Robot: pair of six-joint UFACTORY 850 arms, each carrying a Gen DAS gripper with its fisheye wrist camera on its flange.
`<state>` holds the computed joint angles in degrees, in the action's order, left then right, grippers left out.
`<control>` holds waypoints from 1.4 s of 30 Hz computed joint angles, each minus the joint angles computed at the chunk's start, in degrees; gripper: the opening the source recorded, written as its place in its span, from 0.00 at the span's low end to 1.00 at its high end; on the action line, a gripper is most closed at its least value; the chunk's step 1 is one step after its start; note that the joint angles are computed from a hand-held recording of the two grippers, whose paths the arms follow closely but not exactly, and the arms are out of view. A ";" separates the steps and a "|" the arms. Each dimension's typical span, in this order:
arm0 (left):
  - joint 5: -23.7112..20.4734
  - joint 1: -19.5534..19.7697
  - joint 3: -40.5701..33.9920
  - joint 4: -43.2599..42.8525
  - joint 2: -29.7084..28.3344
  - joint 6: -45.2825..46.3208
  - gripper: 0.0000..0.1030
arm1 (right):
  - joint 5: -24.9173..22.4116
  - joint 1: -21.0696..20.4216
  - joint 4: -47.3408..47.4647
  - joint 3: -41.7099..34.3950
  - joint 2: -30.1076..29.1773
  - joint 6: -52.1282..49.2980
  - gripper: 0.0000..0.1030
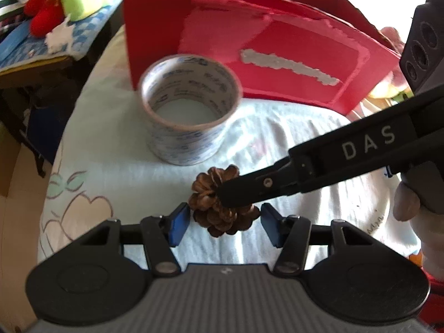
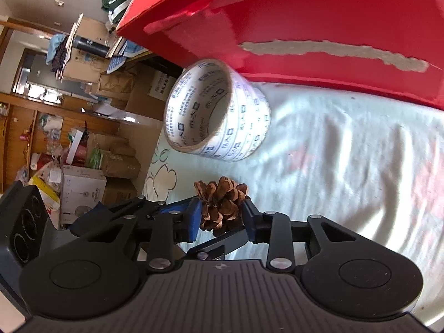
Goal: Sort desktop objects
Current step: 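Close the right tool around the brown pinecone, then lift the pinecone with the right tool and carry it over the red box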
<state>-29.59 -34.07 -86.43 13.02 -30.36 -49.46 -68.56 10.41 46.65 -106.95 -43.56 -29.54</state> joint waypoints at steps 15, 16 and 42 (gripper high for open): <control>1.83 -0.03 -10.16 -16.57 -3.06 24.84 0.53 | 6.69 -5.58 4.18 7.83 8.59 -4.67 0.35; 2.10 -0.05 -11.10 -17.06 -3.37 26.10 0.53 | 7.50 -5.86 4.62 8.33 9.25 -4.96 0.35; -1.35 6.79 -37.44 -0.51 -17.03 22.56 0.53 | 17.03 -0.72 8.13 -25.63 -10.27 -0.77 0.35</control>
